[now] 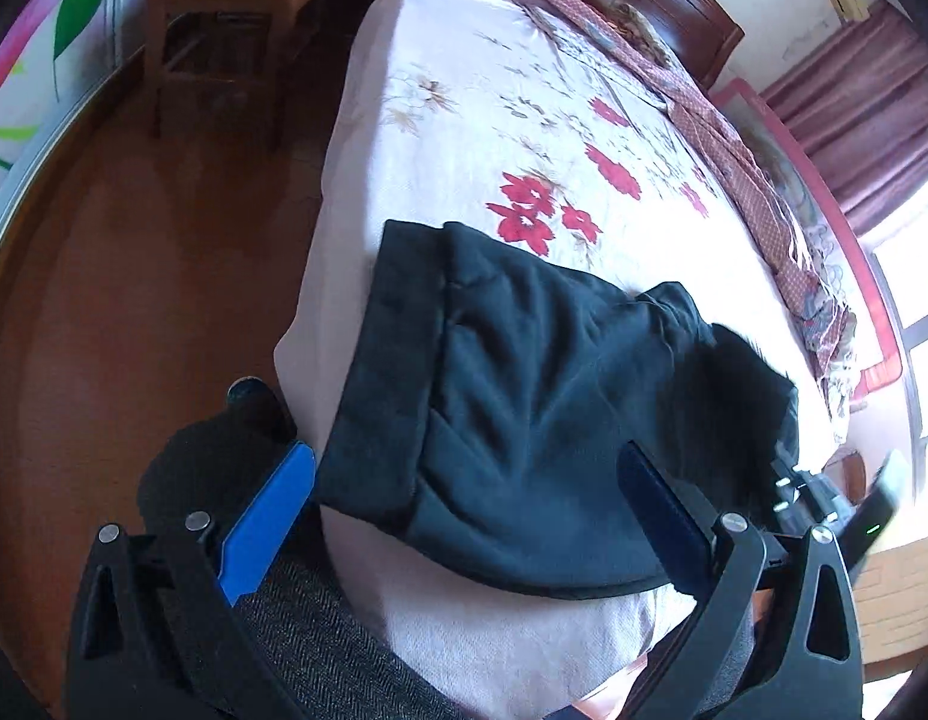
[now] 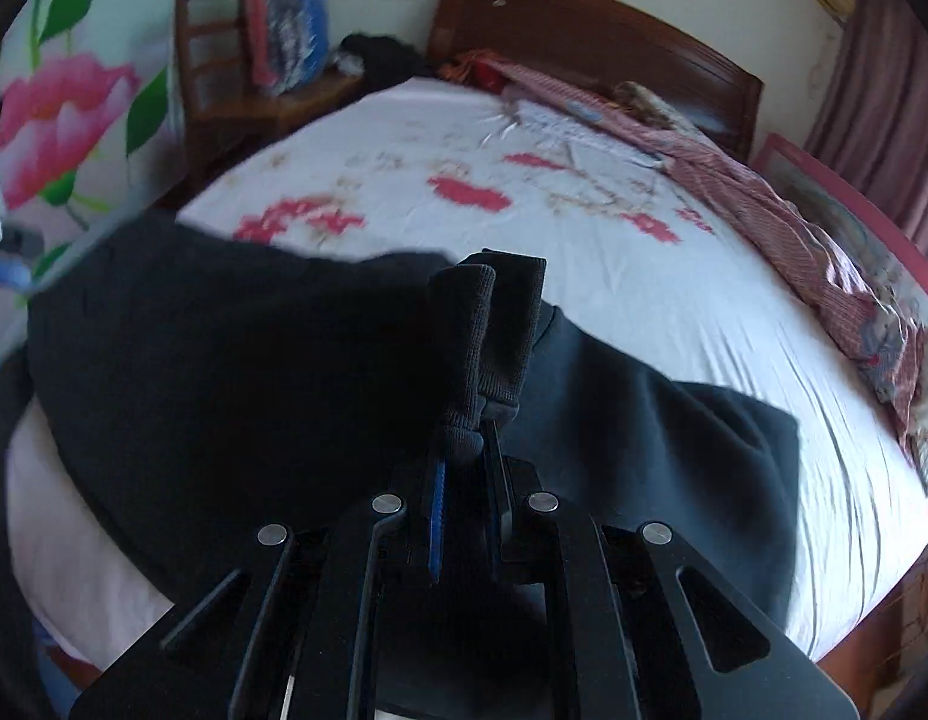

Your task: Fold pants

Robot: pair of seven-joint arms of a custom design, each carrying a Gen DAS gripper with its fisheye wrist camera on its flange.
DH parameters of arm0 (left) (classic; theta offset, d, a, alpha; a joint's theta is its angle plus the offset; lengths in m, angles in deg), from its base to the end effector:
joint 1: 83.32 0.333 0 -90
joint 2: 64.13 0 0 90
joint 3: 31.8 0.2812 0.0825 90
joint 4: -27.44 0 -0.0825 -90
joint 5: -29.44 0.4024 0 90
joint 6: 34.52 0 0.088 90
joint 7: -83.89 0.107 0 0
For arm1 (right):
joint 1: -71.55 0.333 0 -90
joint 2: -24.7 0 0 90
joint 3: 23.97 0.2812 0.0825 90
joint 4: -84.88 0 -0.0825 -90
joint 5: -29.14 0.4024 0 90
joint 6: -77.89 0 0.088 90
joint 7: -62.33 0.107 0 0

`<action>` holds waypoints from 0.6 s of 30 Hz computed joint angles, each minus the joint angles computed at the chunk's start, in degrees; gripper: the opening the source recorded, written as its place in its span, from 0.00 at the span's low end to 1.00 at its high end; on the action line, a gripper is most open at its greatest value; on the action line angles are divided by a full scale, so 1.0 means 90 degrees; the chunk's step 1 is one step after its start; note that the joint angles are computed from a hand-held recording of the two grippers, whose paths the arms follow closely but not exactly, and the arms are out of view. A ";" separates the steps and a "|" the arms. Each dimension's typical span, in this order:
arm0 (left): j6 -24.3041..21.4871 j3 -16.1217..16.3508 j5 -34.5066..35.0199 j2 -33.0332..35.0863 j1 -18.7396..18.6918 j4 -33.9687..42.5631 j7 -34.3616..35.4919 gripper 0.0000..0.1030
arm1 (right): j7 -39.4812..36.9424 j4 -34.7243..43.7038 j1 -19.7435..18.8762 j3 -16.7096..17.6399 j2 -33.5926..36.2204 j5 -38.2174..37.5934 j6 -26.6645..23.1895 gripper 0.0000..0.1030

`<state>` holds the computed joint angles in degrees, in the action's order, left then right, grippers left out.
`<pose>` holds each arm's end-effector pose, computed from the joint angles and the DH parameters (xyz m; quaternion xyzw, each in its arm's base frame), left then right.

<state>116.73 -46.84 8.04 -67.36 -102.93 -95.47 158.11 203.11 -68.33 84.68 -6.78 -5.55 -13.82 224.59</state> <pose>0.4877 -0.3273 0.4432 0.6570 -0.6941 0.2933 0.0253 0.3747 0.2215 0.3912 -0.7214 0.5898 -0.3388 0.1302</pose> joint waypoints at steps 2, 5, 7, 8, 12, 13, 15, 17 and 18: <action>0.0114 0.0028 -0.0224 -0.0093 -0.0005 -0.0165 0.0090 0.98 | 0.0327 0.0095 0.0432 -0.0157 0.0244 -0.0654 -0.0463 0.09; 0.0288 0.0045 -0.0502 -0.0134 -0.0058 -0.0290 0.0367 0.98 | 0.0033 0.0048 0.0209 0.0233 -0.0277 -0.0540 -0.0610 0.09; 0.0369 0.0040 -0.0637 -0.0065 -0.0094 -0.0283 0.0533 0.98 | -0.0114 0.0078 0.0283 0.0386 -0.0472 -0.0739 -0.0746 0.09; 0.0347 0.0021 -0.0545 -0.0009 -0.0090 -0.0237 0.0462 0.98 | -0.0059 0.0077 0.0310 0.0487 -0.0493 -0.0906 -0.0720 0.09; 0.0211 -0.0039 -0.0038 0.0103 -0.0056 -0.0107 0.0094 0.98 | -0.0727 0.0447 0.0805 0.0522 0.0382 -0.0737 -0.1366 0.42; 0.0193 -0.0028 -0.0129 0.0100 -0.0052 -0.0094 0.0147 0.98 | -0.0848 0.0375 0.0980 0.0435 0.0233 -0.0768 -0.1301 0.42; 0.0177 0.0004 -0.0388 0.0031 -0.0047 -0.0140 0.0373 0.98 | -0.1416 -0.0042 0.1383 -0.0212 -0.0503 0.0088 -0.0516 0.42; 0.0156 0.0010 -0.0227 -0.0021 -0.0012 -0.0190 0.0254 0.98 | -0.1496 -0.0459 0.1430 -0.0711 -0.1327 0.0784 0.0098 0.53; 0.0142 0.0023 -0.0230 -0.0030 -0.0002 -0.0208 0.0246 0.98 | -0.1310 -0.0529 0.1205 -0.0799 -0.1613 0.0952 0.0074 0.58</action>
<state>118.00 -46.64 5.97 -67.63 -102.95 -97.34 160.33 191.32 -73.09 95.53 -13.97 -20.07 -5.25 225.26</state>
